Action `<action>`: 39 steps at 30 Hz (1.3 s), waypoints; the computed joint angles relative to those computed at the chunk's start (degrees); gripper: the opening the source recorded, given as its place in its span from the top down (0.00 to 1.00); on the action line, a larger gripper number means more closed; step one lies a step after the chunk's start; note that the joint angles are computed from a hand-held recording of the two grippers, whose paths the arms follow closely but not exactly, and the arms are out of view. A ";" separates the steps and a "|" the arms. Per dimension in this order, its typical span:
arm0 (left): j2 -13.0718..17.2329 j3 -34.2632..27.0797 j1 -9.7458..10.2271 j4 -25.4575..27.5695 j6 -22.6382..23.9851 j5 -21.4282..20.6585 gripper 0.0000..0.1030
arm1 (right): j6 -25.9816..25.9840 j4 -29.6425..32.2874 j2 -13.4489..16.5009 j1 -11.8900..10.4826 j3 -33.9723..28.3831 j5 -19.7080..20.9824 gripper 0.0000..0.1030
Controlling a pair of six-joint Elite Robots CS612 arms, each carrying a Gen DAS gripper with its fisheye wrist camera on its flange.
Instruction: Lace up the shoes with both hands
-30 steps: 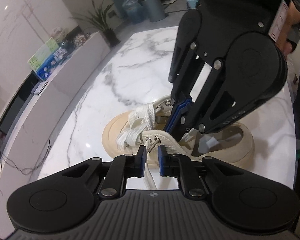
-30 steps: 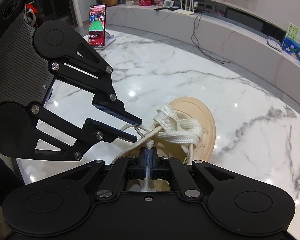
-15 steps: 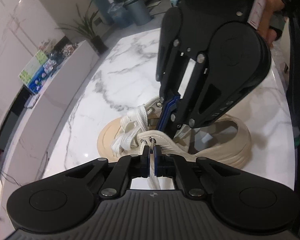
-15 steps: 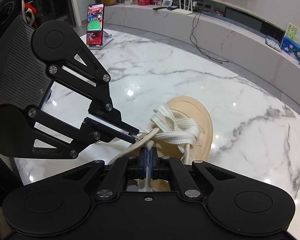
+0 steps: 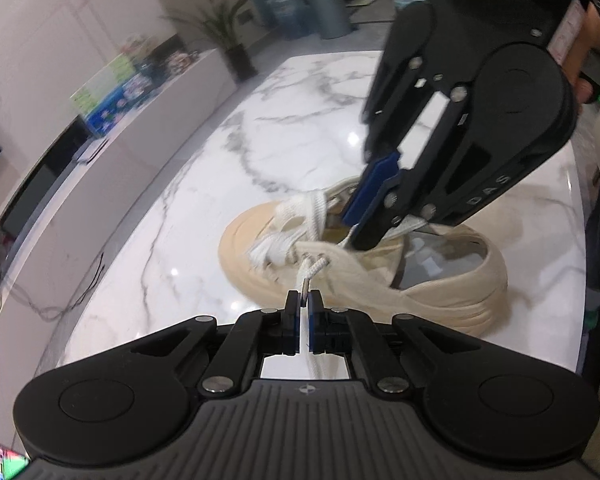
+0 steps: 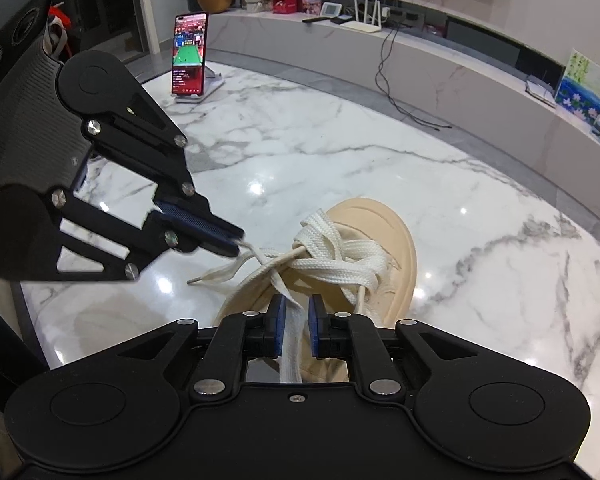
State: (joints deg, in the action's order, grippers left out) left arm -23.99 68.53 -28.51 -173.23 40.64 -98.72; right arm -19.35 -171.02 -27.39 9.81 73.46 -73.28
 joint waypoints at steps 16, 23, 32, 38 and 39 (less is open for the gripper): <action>-5.92 11.24 2.18 -3.55 -5.59 0.88 0.98 | -1.42 -2.49 -1.75 0.97 1.50 -4.30 0.76; -6.28 12.88 2.97 -3.23 -5.98 0.81 0.97 | -2.01 -0.54 -0.93 2.25 -1.12 -4.57 0.76; -5.30 12.36 1.25 -10.38 0.98 2.61 0.59 | -1.69 1.35 -0.33 2.57 -2.27 -5.87 0.76; -3.88 8.50 0.61 -8.23 -0.50 0.29 0.59 | -2.10 1.57 -0.65 2.48 -1.87 -6.25 0.76; -3.64 8.05 0.60 -7.87 -0.83 0.12 0.59 | -2.08 1.68 -0.75 2.41 -1.71 -6.33 0.76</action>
